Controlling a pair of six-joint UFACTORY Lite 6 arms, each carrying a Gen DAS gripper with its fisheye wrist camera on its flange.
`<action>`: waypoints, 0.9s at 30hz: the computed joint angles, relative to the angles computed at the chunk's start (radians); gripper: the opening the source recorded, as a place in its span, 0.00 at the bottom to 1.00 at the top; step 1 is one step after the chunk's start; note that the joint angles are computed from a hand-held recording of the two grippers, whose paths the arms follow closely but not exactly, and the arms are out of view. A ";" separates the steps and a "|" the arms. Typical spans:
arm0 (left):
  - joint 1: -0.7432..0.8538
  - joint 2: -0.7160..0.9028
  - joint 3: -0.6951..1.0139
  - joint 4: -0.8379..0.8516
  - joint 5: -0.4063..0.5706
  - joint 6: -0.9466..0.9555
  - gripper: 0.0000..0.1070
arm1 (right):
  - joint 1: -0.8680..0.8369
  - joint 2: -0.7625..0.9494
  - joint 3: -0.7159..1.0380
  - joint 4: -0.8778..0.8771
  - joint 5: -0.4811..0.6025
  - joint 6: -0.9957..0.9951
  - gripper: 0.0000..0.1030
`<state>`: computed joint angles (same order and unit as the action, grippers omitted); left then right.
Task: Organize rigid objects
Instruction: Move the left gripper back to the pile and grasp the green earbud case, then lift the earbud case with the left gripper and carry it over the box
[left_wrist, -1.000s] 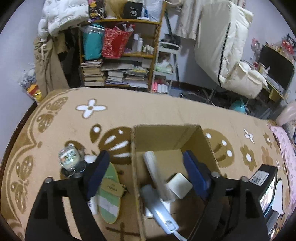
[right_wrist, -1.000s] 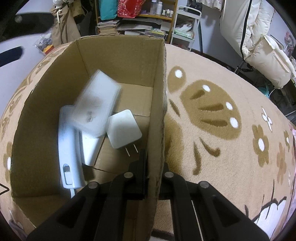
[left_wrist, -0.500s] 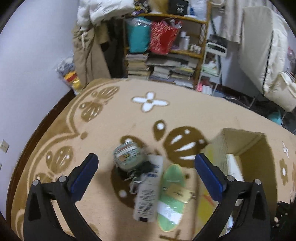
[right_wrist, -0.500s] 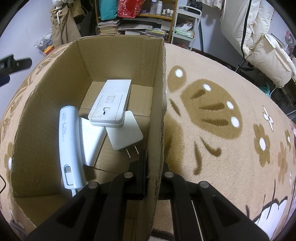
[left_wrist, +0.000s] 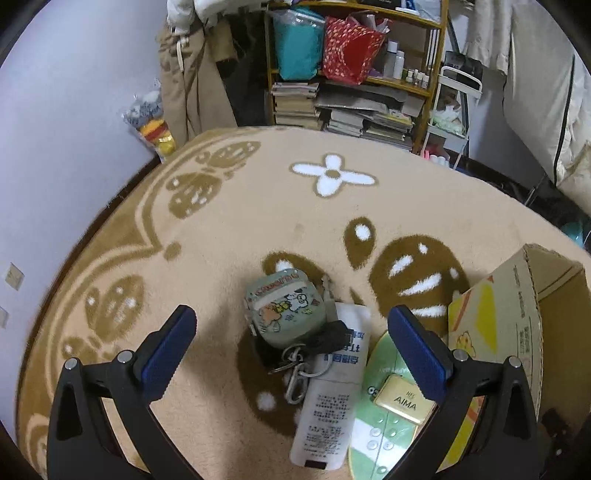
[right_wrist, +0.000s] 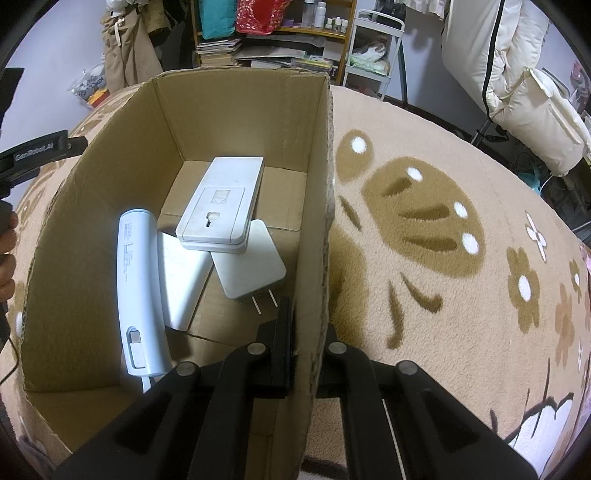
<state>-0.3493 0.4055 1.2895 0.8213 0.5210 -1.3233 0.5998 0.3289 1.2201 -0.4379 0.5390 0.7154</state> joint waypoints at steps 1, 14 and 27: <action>0.008 0.008 0.001 0.003 -0.012 -0.010 0.96 | -0.001 -0.001 0.000 0.001 0.000 -0.003 0.06; 0.080 0.117 0.052 0.047 -0.055 -0.031 0.81 | -0.002 0.000 0.001 0.003 -0.001 -0.006 0.06; 0.097 0.161 0.048 0.085 -0.141 -0.089 0.55 | -0.002 0.002 0.001 0.007 -0.005 -0.013 0.06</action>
<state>-0.2520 0.5666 1.3371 0.9063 0.3798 -1.4127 0.5974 0.3313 1.2214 -0.4314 0.5339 0.7028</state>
